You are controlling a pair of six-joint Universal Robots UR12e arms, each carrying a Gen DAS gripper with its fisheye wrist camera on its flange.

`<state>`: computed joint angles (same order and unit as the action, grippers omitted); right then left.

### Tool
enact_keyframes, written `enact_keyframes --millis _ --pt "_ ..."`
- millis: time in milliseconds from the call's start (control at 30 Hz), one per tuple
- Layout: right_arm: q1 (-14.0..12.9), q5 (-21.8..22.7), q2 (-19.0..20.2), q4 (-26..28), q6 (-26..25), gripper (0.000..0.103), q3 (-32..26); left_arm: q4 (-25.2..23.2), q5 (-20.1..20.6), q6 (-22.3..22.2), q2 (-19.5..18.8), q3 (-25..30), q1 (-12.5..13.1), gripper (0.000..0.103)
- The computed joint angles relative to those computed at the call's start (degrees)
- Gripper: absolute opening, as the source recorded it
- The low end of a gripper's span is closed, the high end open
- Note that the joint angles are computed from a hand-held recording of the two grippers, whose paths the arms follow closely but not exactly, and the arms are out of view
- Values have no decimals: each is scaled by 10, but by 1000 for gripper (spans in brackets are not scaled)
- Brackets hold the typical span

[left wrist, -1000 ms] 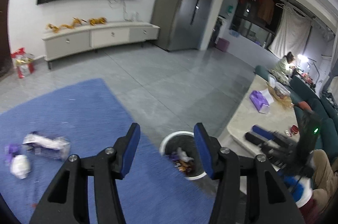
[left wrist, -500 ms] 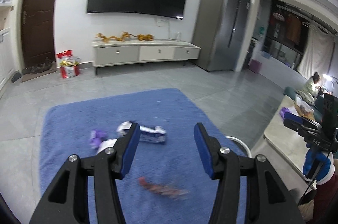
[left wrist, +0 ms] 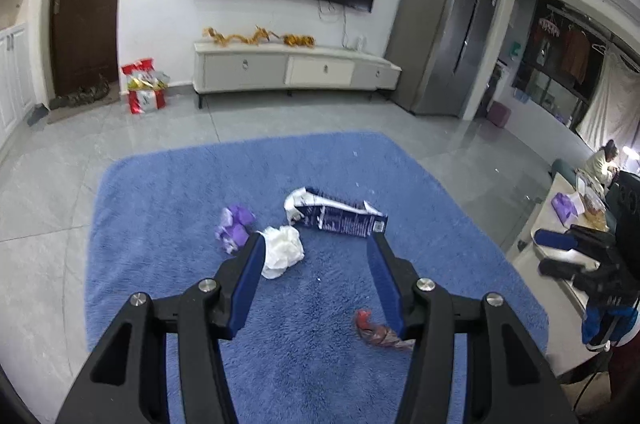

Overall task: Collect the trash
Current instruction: 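Move both grippers back to the remaining trash on the rug, then grasp the white tissue with left gripper while right grasps the red-and-clear wrapper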

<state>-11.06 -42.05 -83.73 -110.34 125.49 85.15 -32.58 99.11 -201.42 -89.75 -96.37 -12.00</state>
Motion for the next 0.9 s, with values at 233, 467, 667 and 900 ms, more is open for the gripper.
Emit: enact_keyframes --millis 233,467,667,900 --pt "39 -43 15 62 -57 51 -2 -32 -43 30 -45 18 19 51" --pt "68 -61 29 104 -109 51 -5 -62 -47 48 -81 37 28 50" --pt "85 -83 41 126 -137 51 -9 -83 -57 44 -99 42 33 45" --pt "94 -109 47 112 -128 33 -4 -81 -44 22 -98 36 30 18"
